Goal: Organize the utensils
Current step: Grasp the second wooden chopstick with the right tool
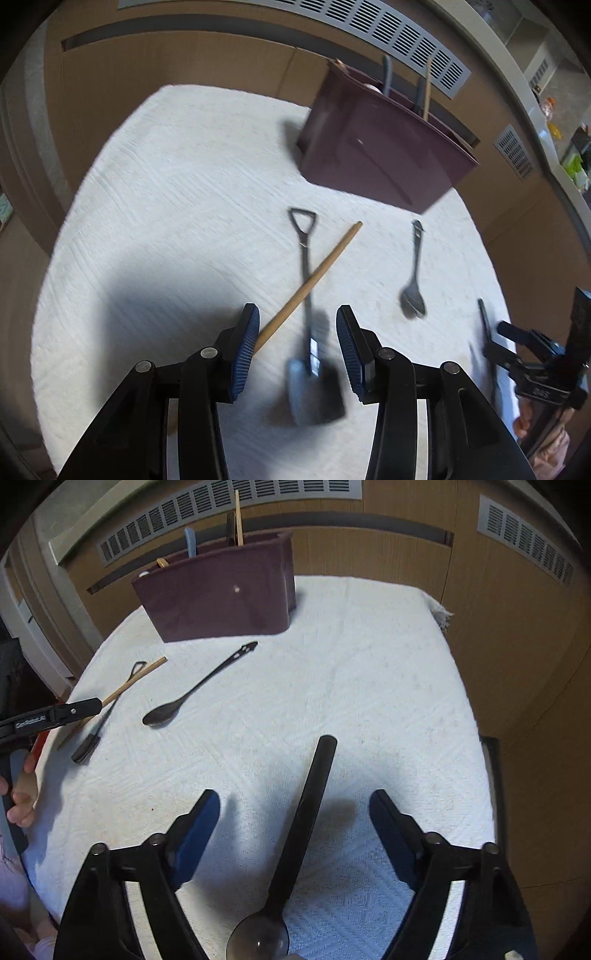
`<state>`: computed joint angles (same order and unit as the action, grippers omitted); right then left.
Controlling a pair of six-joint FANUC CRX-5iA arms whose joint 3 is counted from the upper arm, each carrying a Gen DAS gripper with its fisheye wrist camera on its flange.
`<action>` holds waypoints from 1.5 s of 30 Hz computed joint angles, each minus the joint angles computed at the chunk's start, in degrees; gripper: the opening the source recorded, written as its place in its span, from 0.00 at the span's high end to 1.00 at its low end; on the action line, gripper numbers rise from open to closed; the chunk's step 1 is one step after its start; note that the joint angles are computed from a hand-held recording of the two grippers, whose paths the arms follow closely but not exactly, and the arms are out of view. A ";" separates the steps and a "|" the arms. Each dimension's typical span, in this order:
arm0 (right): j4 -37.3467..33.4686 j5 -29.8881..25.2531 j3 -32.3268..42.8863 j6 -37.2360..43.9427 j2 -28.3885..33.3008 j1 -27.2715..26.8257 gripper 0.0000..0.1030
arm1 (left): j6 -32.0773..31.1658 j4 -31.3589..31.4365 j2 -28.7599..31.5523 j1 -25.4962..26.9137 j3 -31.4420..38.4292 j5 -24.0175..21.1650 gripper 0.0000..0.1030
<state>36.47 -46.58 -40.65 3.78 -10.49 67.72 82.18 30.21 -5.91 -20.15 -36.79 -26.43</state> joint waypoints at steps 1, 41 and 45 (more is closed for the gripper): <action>-0.72 0.17 0.42 0.36 0.45 -0.10 0.28 | -0.80 1.13 -0.16 -0.46 -0.36 -0.17 0.56; -14.50 7.18 29.08 25.90 23.30 -1.77 0.48 | 44.47 -46.11 -6.17 -2.50 9.99 -12.35 0.56; -17.63 5.30 32.26 29.06 25.79 -1.38 0.61 | 43.13 -44.93 -6.65 -2.40 9.25 -11.96 0.56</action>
<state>18.83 -41.28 -8.38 32.84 15.30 66.33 125.31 -14.72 -12.56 -22.55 -27.55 -38.39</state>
